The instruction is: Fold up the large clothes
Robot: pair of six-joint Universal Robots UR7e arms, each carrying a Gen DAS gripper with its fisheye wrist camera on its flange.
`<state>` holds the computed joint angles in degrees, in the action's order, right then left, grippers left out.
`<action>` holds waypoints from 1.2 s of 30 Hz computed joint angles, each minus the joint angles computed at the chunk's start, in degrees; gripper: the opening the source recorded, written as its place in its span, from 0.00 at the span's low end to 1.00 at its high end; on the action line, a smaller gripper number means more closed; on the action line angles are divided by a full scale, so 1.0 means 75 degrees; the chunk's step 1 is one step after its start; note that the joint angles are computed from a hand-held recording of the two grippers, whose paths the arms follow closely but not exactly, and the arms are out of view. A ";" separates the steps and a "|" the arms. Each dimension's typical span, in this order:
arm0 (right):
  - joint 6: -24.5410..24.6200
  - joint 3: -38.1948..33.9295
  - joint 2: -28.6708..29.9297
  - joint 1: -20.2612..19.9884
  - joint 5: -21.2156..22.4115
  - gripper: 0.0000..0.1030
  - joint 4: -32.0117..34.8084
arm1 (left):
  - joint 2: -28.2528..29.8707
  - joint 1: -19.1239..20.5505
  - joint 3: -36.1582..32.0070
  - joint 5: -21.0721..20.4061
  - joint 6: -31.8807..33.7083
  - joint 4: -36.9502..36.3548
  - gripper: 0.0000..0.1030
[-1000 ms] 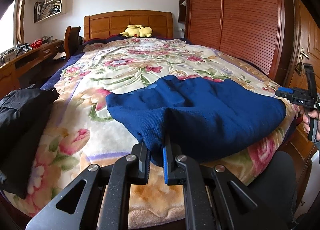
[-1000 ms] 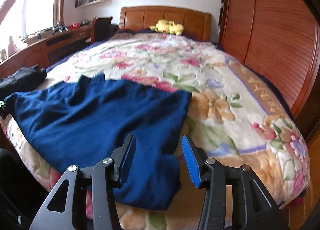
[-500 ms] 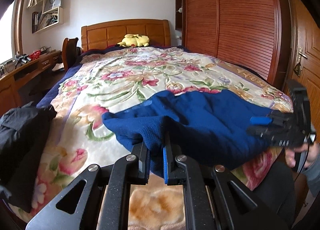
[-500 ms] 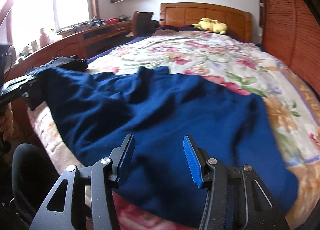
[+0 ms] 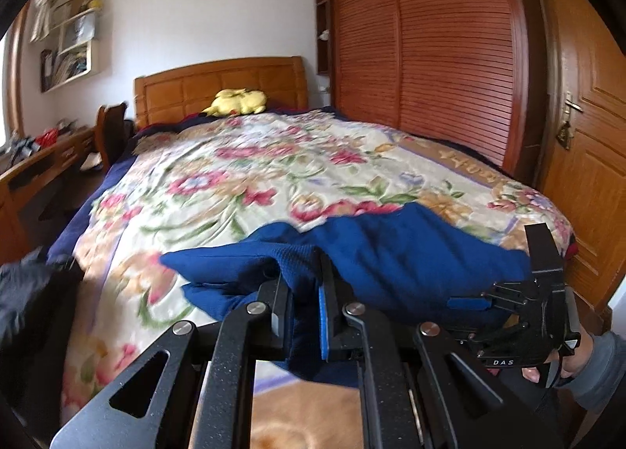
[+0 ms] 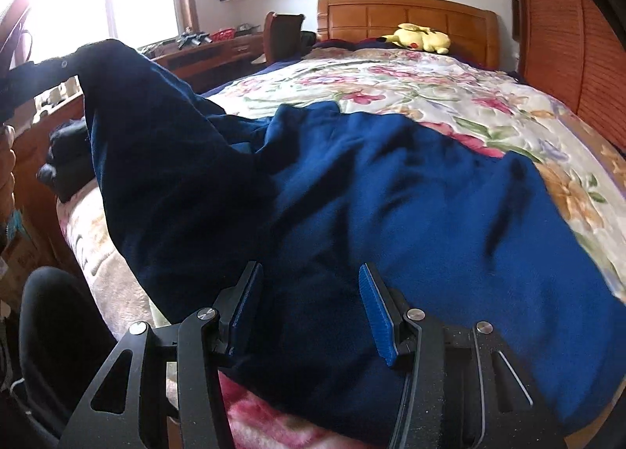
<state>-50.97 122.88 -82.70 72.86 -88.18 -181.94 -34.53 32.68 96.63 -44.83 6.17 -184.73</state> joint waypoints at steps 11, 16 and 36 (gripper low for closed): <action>0.0439 0.0334 -0.1852 -0.1480 0.0889 0.51 -0.0547 | 0.1541 -0.0311 -0.2604 -0.1197 0.0578 0.1697 0.09; 0.0741 0.0454 -0.2547 -0.2276 0.1466 0.51 -0.0498 | 0.2522 -0.0493 -0.4036 -0.1742 0.0720 0.2754 0.09; 0.0911 0.0534 -0.2510 -0.1902 0.0968 0.51 -0.0913 | 0.2348 -0.0621 -0.3633 -0.2474 0.0369 0.2636 0.73</action>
<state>-44.14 126.88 -101.52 58.59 -80.93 -188.79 -16.92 28.02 69.38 -63.39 8.93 -164.97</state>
